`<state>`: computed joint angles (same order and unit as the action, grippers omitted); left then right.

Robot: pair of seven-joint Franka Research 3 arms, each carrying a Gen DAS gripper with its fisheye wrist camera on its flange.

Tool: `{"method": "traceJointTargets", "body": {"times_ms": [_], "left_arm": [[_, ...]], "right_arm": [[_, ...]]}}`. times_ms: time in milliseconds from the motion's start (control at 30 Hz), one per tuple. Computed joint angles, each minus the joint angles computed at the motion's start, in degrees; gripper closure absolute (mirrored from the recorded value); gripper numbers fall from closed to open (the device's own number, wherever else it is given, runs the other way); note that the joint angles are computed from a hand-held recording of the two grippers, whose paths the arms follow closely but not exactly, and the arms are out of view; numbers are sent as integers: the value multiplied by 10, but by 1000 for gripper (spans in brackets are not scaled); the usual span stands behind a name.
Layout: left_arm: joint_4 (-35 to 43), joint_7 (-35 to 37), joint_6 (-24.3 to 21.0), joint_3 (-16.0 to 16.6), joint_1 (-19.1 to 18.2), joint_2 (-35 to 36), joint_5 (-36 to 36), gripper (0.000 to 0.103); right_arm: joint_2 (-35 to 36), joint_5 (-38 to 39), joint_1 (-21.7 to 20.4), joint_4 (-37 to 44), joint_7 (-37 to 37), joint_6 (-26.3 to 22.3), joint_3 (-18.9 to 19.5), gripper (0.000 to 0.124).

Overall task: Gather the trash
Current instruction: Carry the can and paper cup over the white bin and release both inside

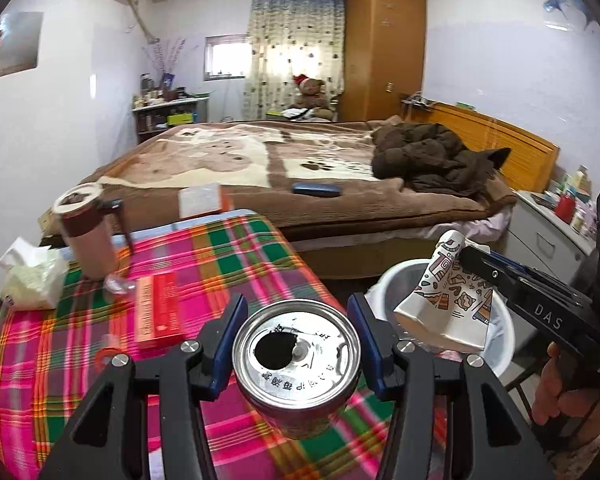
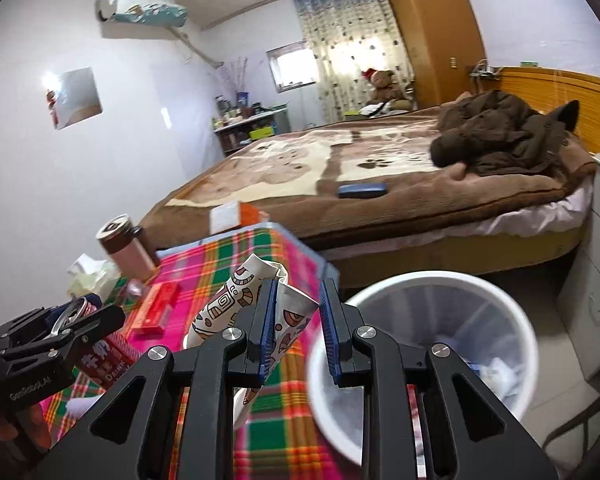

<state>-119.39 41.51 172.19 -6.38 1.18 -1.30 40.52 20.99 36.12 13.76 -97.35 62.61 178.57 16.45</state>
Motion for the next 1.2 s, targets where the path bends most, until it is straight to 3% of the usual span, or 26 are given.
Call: {"method": "traceJointTargets", "body": {"times_ms": [167,433,500,567,867,1000,1133,1200], "left_arm": [[35,21,-4,-9,-21,30,-18,49],[101,86,-4,-15,-59,96,-84,49],[119,90,-12,-11,-72,112,-87,49],[137,98,-17,-9,-82,129,-93,49],[198,134,-48,-9,-107,183,-130,49],[209,134,-52,-5,-115,193,-135,48],[209,105,-45,16,-129,193,-113,27],[205,110,-42,7,-120,190,-125,27]], "right_arm": [[-8,-15,5,-12,24,6,-28,102],[-2,-118,58,-13,134,-13,-136,102],[1,-135,51,-11,151,-22,-140,102],[7,-165,66,-10,185,-28,-168,102],[20,-253,68,3,243,-63,-197,101],[25,-276,54,12,232,-75,-187,101],[28,-264,30,19,203,-95,-160,100],[29,-265,31,20,202,-99,-162,100]]}}
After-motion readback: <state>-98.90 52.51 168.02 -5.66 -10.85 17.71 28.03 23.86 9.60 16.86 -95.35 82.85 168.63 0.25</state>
